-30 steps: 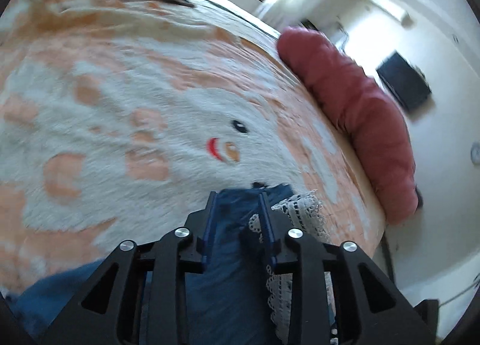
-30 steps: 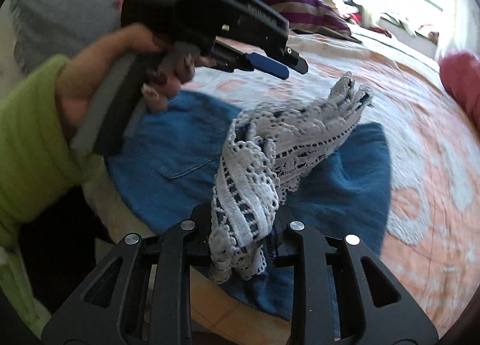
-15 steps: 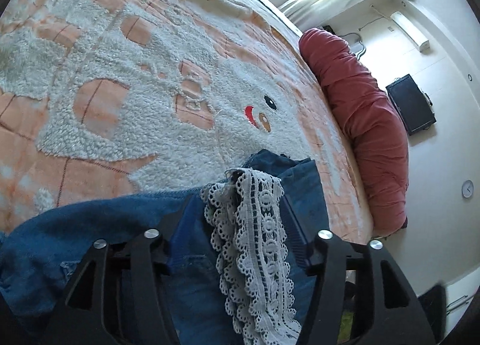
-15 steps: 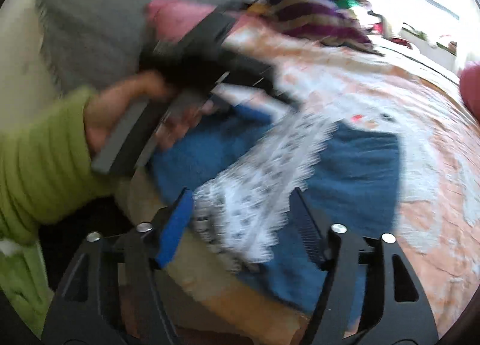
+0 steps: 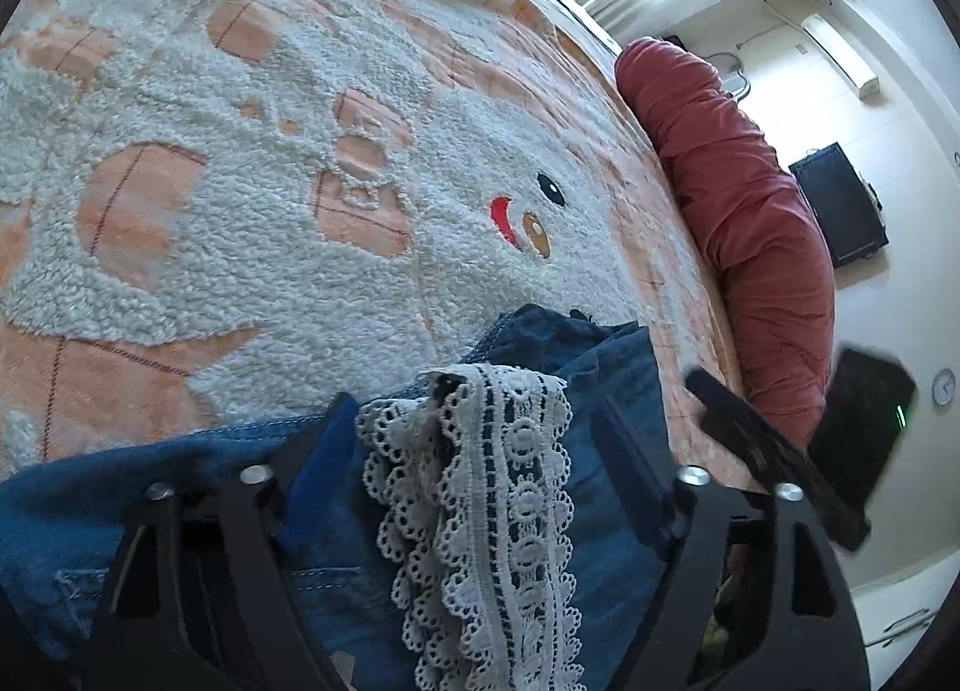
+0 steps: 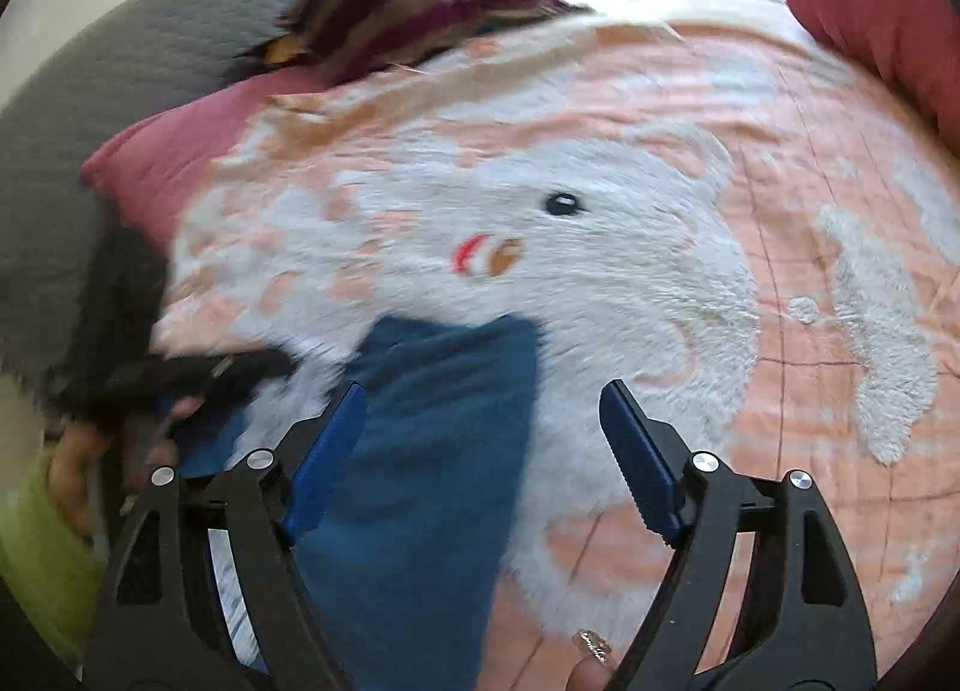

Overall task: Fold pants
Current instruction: 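Lay the lace hem over the denim and open both tools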

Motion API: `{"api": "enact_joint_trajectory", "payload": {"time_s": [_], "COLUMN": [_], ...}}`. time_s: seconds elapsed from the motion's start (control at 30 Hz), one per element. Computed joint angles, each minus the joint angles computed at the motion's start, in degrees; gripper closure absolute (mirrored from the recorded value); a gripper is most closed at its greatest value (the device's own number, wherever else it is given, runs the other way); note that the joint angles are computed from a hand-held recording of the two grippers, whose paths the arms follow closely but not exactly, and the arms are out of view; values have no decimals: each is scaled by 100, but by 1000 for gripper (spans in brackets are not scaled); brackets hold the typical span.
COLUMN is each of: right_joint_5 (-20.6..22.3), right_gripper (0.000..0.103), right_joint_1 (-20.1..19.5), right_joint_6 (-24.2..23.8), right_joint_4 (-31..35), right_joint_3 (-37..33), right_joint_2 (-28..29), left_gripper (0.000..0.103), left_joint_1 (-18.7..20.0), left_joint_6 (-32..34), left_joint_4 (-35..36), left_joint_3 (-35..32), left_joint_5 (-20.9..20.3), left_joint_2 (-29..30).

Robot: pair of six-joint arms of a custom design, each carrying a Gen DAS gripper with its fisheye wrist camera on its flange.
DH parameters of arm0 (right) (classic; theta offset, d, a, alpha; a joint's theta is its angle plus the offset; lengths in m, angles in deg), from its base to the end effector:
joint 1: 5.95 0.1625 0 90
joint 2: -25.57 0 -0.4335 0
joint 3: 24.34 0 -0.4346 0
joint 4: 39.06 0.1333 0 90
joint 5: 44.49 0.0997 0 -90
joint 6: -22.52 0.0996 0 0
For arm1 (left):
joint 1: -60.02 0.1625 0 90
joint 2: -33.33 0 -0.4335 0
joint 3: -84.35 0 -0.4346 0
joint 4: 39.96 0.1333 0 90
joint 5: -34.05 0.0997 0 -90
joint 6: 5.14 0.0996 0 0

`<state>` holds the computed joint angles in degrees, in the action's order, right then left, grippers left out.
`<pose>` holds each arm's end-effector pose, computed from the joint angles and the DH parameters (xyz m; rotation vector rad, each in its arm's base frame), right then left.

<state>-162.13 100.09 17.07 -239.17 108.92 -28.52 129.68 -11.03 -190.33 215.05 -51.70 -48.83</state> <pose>0.2127 -0.4246 0.0623 0.3119 -2.5960 0.7781 -0.0297 -0.4847 0.1895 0.3778 3.0749 -0.3387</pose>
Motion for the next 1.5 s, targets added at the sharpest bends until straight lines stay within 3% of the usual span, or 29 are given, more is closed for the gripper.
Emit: {"api": "enact_joint_trajectory", "payload": {"time_s": [0.07, 0.1, 0.13, 0.2, 0.23, 0.27, 0.33, 0.4, 0.43, 0.53, 0.6, 0.7, 0.77, 0.83, 0.97, 1.17, 1.37, 1.5], "right_joint_5": [249, 469, 927, 1473, 1692, 1903, 2212, 1961, 1589, 231, -242, -303, -549, -557, -448, -593, -843, -1018], "right_gripper": [30, 30, 30, 40, 74, 97, 97, 97, 97, 92, 90, 80, 52, 52, 38, 19, 14, 12], "right_joint_1": [-241, -345, -582, -862, -968, -1033, -1103, -934, -751, -288, -186, -179, -89, -77, 49, 588, 1117, 1287], "right_joint_6": [115, 172, 239, 345, 248, 131, 62, -31, -156, -494, -640, -765, -836, -862, -796, -734, -404, -157], "right_joint_4": [209, 263, 519, 586, 484, 456, 142, -87, -151, -183, -248, -462, -796, -1077, -1452, -1778, -1458, -1391], "right_joint_3": [-162, -149, -185, -144, -82, -15, 158, 175, 96, -247, -376, -324, -261, -86, 141, 391, 650, 824], "right_joint_2": [73, 69, 27, 10, 10, -31, -92, -82, 2, 477, 707, 737, 758, 664, 534, 398, 195, 206], "left_gripper": [70, 73, 80, 86, 86, 86, 86, 86, 86, 84, 76, 66, 65, 64, 52, 34, 20, 19], "left_joint_1": [5, 4, 4, 30, 24, 4, -114, -334, -468, -605, -605, -455, -398, -488, -765, -1243, -1700, -1911], "left_joint_6": [-26, -28, -10, 36, 61, 123, 279, 449, 523, 449, 475, 381, 388, 395, 474, 462, 325, 128], "left_joint_4": [-33, -88, -158, -237, -297, -373, -540, -717, -798, -806, -839, -819, -765, -734, -638, -168, 523, 929], "left_joint_3": [30, 60, 98, 140, 174, 208, 296, 387, 430, 443, 456, 446, 458, 544, 793, 1214, 1557, 1694], "left_joint_5": [-44, -35, -32, -143, -213, -286, -263, 111, 437, 1020, 1206, 1179, 1134, 1312, 1633, 2043, 2381, 2426], "left_joint_2": [8, -1, -23, -78, -141, -197, -307, -330, -298, -96, -45, -91, -220, -415, -891, -1746, -2563, -2908]}}
